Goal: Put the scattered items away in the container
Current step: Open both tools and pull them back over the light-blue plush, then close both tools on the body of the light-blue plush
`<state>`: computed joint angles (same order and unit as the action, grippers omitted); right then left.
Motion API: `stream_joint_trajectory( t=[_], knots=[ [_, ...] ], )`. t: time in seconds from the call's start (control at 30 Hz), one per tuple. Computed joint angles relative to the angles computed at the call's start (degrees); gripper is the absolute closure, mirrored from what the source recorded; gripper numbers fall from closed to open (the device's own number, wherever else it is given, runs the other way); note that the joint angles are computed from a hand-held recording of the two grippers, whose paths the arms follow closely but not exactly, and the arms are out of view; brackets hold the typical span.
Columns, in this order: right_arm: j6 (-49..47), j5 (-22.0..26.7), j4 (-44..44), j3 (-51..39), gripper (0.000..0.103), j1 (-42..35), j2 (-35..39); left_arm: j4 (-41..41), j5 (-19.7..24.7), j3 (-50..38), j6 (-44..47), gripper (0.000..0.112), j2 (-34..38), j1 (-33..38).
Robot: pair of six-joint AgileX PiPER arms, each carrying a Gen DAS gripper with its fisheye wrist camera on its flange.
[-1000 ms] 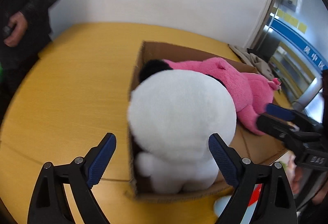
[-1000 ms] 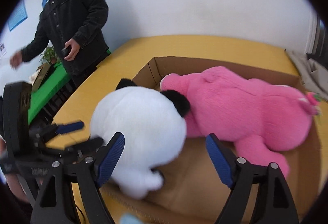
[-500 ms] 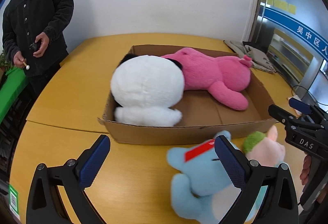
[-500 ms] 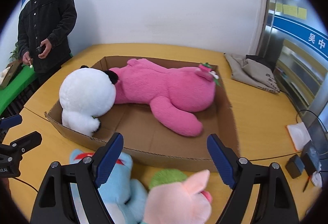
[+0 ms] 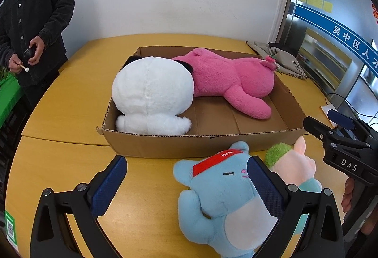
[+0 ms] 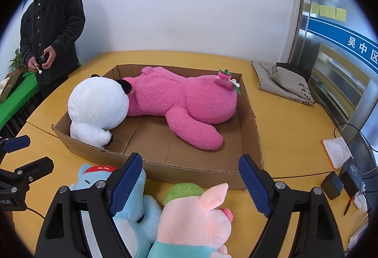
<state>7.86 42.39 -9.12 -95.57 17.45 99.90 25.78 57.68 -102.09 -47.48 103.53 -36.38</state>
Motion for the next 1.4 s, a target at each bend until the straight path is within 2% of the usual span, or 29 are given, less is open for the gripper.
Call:
stream_joint_trajectory(
  t=[0.5, 1.17, 1.3, 1.4],
  knots=[
    [2.44, -0.14, -1.65, -0.27, 0.019, 2.06, 0.75, -2.09, -1.55, 1.9, 0.45, 0.009, -0.86, 0.52],
    [0.88, -0.71, -0.13, 2.24, 0.019, 1.97, -0.92, -5.23, -3.48, 4.34, 0.63, 0.009, -1.72, 0.92],
    [-2.73, -1.36, 2.75, 3.82, 0.019, 1.48, -2.2, -8.38, -5.12, 5.48, 2.11, 0.009, -1.94, 2.11],
    [-11.81, -1.81, 11.34, 7.1, 0.019, 0.08, -4.75, -12.5, -7.2, 6.5, 4.21, 0.009, -1.97, 3.66]
  ],
)
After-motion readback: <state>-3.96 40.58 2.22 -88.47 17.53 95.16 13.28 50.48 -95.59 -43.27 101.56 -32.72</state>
